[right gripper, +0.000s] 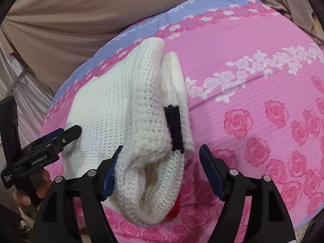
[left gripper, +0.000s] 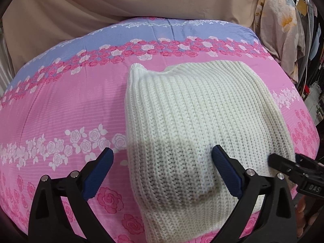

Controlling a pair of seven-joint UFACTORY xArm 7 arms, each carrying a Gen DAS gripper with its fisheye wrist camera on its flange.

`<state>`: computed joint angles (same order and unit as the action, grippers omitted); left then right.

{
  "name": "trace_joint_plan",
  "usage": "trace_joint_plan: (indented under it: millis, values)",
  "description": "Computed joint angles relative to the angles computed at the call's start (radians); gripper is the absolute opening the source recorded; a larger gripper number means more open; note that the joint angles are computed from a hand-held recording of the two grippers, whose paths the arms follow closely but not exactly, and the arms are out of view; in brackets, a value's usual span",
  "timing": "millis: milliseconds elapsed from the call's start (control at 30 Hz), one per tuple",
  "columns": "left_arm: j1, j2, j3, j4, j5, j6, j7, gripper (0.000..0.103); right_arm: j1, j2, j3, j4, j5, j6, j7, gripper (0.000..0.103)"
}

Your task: Fold small clothes

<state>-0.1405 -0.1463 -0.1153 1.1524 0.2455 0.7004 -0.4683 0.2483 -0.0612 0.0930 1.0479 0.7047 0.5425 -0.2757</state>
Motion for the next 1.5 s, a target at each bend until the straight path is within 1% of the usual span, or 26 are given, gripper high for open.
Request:
trace_joint_plan:
  millis: [33, 100, 167, 200, 300, 367, 433, 467, 567, 833, 967, 1200, 1233, 1267, 1300, 1333, 1367, 1400, 1433, 1467, 1500]
  values:
    - [-0.006, -0.009, 0.013, -0.009, -0.05, -0.006, 0.039, 0.095, 0.001, 0.006, 0.0, 0.006, 0.007, 0.006, -0.006, 0.074]
    - [-0.029, -0.028, 0.054, -0.03, -0.23, -0.014, 0.17, 0.096, 0.002, 0.014, 0.003, 0.012, 0.01, 0.011, -0.012, 0.078]
    - [-0.046, -0.037, 0.093, -0.041, -0.41, 0.006, 0.293, 0.098, 0.001, 0.031, 0.004, 0.029, 0.025, 0.023, -0.021, 0.083]
    - [-0.045, -0.036, 0.101, -0.045, -0.466, 0.016, 0.326, 0.098, -0.001, 0.043, 0.006, 0.04, 0.03, 0.029, -0.024, 0.084]
    - [-0.022, -0.01, 0.106, -0.042, -0.537, 0.042, 0.35, 0.098, -0.01, 0.075, 0.012, 0.069, 0.083, 0.057, -0.048, 0.087]
    - [-0.017, 0.017, 0.123, -0.03, -0.662, 0.067, 0.408, 0.098, -0.014, 0.086, 0.02, 0.083, 0.079, 0.055, -0.046, 0.089]
    - [-0.007, 0.037, 0.124, -0.022, -0.75, 0.08, 0.442, 0.098, -0.018, 0.104, 0.025, 0.106, 0.068, 0.06, -0.038, 0.089]
    - [-0.001, 0.038, 0.116, -0.025, -0.756, 0.059, 0.449, 0.098, -0.021, 0.111, 0.028, 0.114, 0.071, 0.063, -0.043, 0.092]
    - [0.006, 0.066, 0.099, 0.001, -0.768, 0.057, 0.472, 0.098, -0.025, 0.14, 0.039, 0.149, 0.059, 0.064, -0.035, 0.095]
    - [0.016, 0.13, 0.064, 0.072, -0.646, 0.037, 0.415, 0.098, -0.03, 0.218, 0.067, 0.236, -0.006, 0.042, 0.001, 0.098]
    - [0.026, 0.152, 0.065, 0.095, -0.662, 0.036, 0.418, 0.098, -0.051, 0.234, 0.085, 0.254, 0.038, 0.043, -0.043, 0.098]
    - [0.033, 0.171, 0.059, 0.117, -0.663, 0.041, 0.442, 0.098, -0.062, 0.247, 0.095, 0.267, 0.063, 0.039, -0.085, 0.097]
    - [0.033, 0.175, 0.058, 0.122, -0.663, 0.041, 0.442, 0.098, -0.064, 0.245, 0.097, 0.263, 0.077, 0.037, -0.093, 0.093]
    - [0.033, 0.175, 0.057, 0.122, -0.659, 0.039, 0.446, 0.098, -0.067, 0.242, 0.1, 0.26, 0.097, 0.039, -0.104, 0.087]
    - [0.033, 0.172, 0.056, 0.118, -0.661, 0.036, 0.45, 0.098, -0.07, 0.24, 0.103, 0.259, 0.119, 0.045, -0.114, 0.082]
    - [0.033, 0.163, 0.055, 0.107, -0.67, 0.024, 0.459, 0.094, -0.072, 0.234, 0.103, 0.254, 0.14, 0.047, -0.123, 0.072]
    - [0.032, 0.154, 0.054, 0.099, -0.675, 0.01, 0.468, 0.084, -0.066, 0.222, 0.099, 0.243, 0.132, 0.036, -0.112, 0.06]
    - [0.03, 0.139, 0.053, 0.09, -0.678, -0.005, 0.481, 0.078, -0.058, 0.21, 0.094, 0.237, 0.108, 0.028, -0.094, 0.054]
    - [0.027, 0.119, 0.054, 0.078, -0.677, -0.018, 0.497, 0.065, -0.05, 0.194, 0.089, 0.228, 0.085, 0.017, -0.072, 0.046]
    - [0.024, 0.101, 0.055, 0.071, -0.679, -0.028, 0.513, 0.057, -0.046, 0.175, 0.086, 0.218, 0.079, 0.008, -0.058, 0.042]
    - [0.021, 0.087, 0.059, 0.072, -0.688, -0.031, 0.535, 0.054, -0.042, 0.158, 0.085, 0.209, 0.084, 0.0, -0.062, 0.041]
